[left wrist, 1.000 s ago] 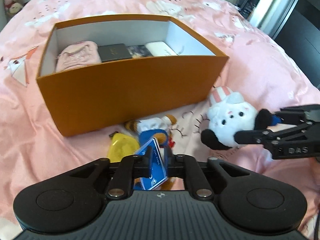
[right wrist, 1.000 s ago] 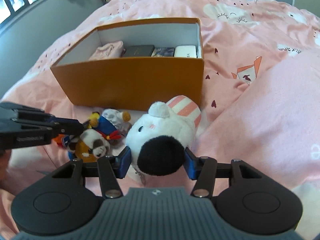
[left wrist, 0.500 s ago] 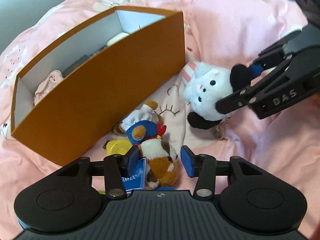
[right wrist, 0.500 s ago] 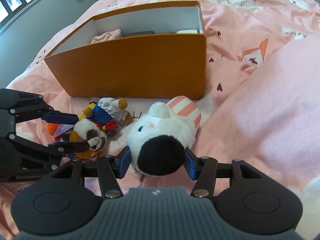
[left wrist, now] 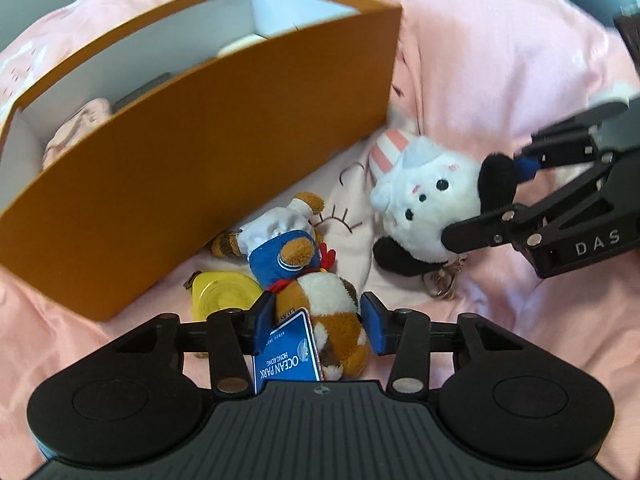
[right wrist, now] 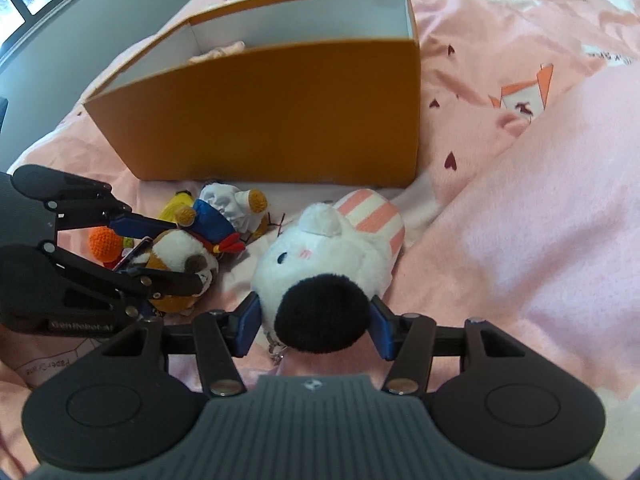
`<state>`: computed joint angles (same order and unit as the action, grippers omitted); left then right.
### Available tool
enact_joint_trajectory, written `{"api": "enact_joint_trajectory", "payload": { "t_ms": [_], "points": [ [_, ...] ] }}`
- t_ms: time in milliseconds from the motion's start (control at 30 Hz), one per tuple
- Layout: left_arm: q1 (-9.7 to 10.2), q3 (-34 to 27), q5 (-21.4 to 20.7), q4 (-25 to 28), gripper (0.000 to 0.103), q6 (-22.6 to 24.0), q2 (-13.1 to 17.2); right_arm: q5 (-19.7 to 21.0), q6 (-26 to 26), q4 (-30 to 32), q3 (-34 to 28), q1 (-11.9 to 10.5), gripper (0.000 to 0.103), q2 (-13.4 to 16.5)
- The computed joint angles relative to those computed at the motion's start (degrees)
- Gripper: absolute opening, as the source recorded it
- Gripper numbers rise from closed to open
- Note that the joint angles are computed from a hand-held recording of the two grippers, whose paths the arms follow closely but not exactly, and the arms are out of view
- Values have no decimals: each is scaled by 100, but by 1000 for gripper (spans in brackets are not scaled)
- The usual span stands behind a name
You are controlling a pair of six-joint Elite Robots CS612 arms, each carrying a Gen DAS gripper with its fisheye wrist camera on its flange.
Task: Organize objects
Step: 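Lift both plush toys and carry them over the orange box with both tools, then lower both plush toys into the orange box beside the pink backpack with both tools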
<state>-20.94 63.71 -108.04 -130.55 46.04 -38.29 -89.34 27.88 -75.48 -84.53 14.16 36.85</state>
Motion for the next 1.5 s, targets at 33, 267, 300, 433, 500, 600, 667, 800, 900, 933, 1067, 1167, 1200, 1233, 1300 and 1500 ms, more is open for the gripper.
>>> {"api": "enact_joint_trajectory", "payload": {
  "t_ms": [33,267,300,433,500,600,667,800,900,933,1067,1167,1200,1233,1300,1500],
  "points": [
    [30,-6,-109,11,51,-152,-15,15,-36,-25,-27,-6,57,-2],
    [230,-198,-1108,398,51,-740,-145,61,-910,6,-80,-17,57,-194],
    [250,-231,-1258,458,51,-763,-170,63,-1093,12,-83,-24,57,-238],
    [317,-357,-1822,418,51,-919,-246,227,-1688,-47,-57,-110,57,-448],
    [339,-553,-2070,359,51,-1052,-205,316,-1941,-135,17,-170,57,-571],
    [330,-949,-2304,206,51,-1343,-58,344,-2287,-363,209,-244,57,-766],
    [303,-1190,-2343,-16,51,-1546,41,303,-2560,-565,417,-283,57,-914],
    [223,-1711,-2212,-221,51,-1861,303,373,-2916,-854,934,-386,57,-1191],
    [143,-2319,-2003,56,51,-2061,682,378,-3080,-987,1391,-447,57,-1365],
    [122,-2542,-1887,222,51,-2084,824,383,-3090,-982,1551,-461,57,-1421],
    [68,-3354,-1485,994,51,-2069,1364,456,-3305,-799,2087,-488,57,-1571],
    [88,-3791,-1329,1672,51,-2039,1622,538,-3439,-579,2374,-497,57,-1638],
    [90,-3884,-1294,1812,51,-2064,1691,578,-3467,-503,2434,-504,57,-1651],
    [90,-4019,-1262,1967,51,-2083,1777,631,-3499,-425,2523,-513,57,-1677],
    [86,-4318,-1193,2263,51,-2174,1965,736,-3580,-317,2676,-536,57,-1722],
    [68,-5318,-934,3196,51,-2443,2511,1127,-3740,-111,3119,-598,57,-1910]
  ]
}}
